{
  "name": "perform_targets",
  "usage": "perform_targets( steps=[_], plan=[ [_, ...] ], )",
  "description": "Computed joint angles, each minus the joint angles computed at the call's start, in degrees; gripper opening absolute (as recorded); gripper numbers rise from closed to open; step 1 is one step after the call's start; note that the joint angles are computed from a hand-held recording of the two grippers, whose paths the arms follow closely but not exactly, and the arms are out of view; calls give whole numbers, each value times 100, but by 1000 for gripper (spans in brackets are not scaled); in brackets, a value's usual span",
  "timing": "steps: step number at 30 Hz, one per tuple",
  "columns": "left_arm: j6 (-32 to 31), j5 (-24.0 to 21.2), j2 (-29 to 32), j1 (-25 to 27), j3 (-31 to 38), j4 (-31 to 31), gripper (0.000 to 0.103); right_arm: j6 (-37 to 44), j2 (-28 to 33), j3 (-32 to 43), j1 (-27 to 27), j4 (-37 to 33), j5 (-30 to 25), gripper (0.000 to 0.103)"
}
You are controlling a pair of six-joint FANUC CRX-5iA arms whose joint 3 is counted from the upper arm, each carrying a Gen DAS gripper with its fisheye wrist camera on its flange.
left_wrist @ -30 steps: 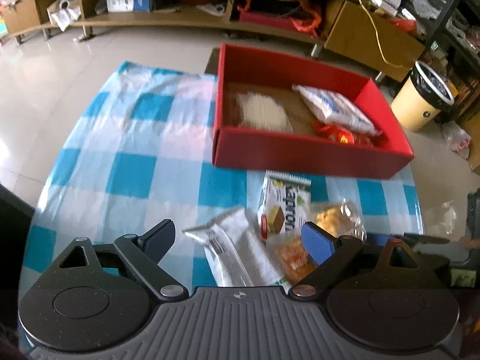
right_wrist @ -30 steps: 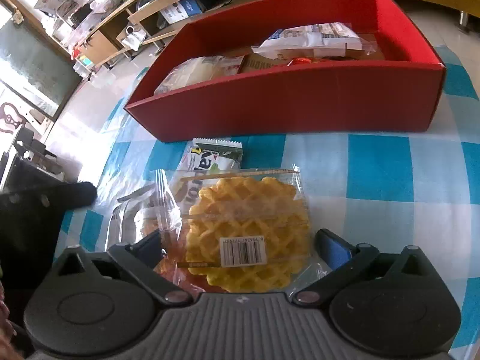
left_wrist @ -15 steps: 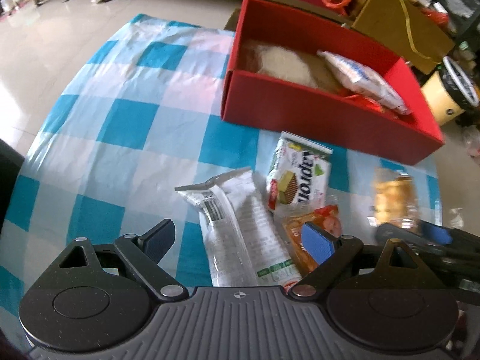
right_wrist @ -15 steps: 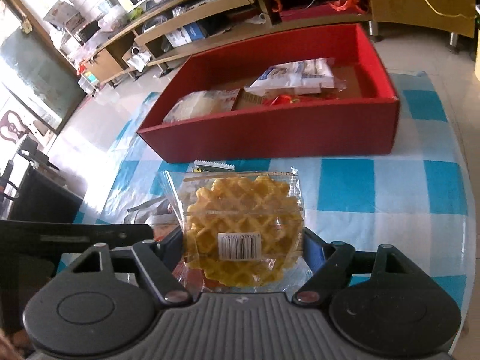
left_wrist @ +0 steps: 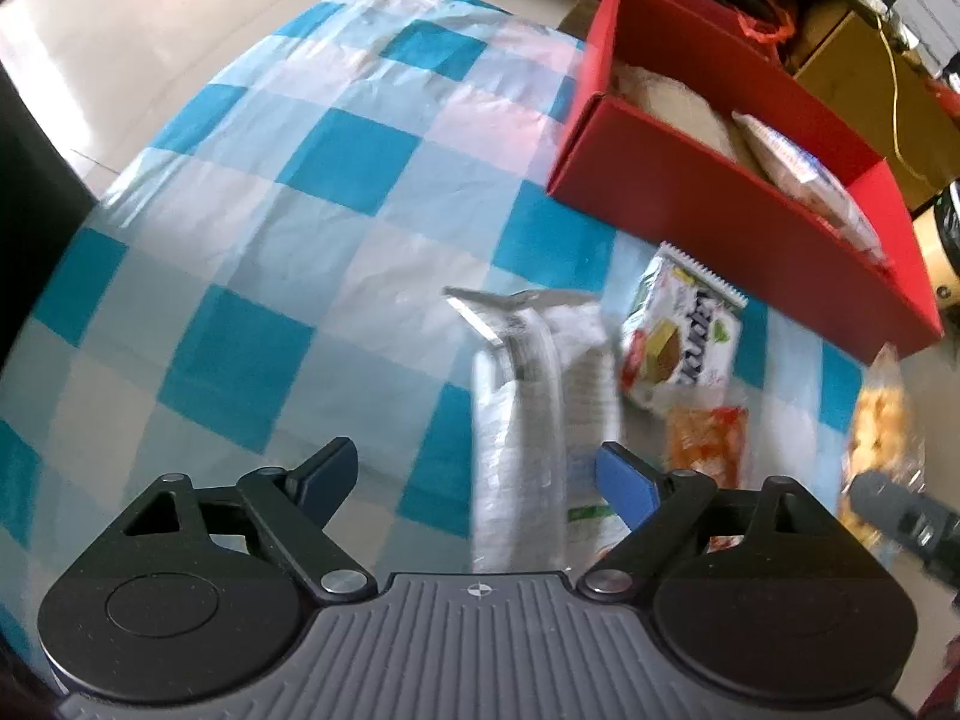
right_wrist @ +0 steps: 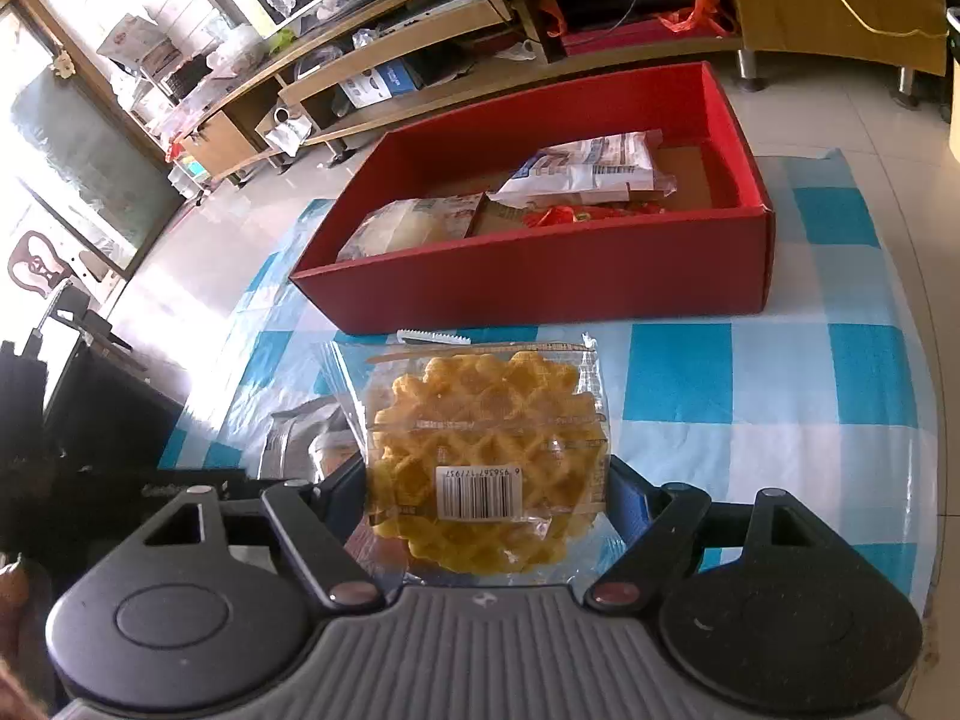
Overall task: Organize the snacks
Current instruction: 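Grasp the yellow waffle pack with the right gripper while the left gripper grasps the white bar pack, then carry the waffle pack and white bar pack over the red box with both grippers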
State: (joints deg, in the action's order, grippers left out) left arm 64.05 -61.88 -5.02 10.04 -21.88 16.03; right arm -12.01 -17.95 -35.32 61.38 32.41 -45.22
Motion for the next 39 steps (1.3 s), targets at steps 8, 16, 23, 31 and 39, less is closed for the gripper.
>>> perform_targets(
  steps=[8,16,23,31,39],
  plan=[
    [321,418,-8,-676,45,-684,86,108,42,34,-41,-115,-20,75],
    [23,40,18,-194,94,-198,54,-42,20,8,-20,66,-112,75],
    [-265,-45,-136,50,57,215,53,-75,86,55,9,241,-133,75],
    [-521,159,-335,-12,-28,471,54,-248,8,31,23,476,-286,75],
    [-733,499,-570,-263,-94,575,54,-436,-56,13,-42,786,-255,75]
  ],
)
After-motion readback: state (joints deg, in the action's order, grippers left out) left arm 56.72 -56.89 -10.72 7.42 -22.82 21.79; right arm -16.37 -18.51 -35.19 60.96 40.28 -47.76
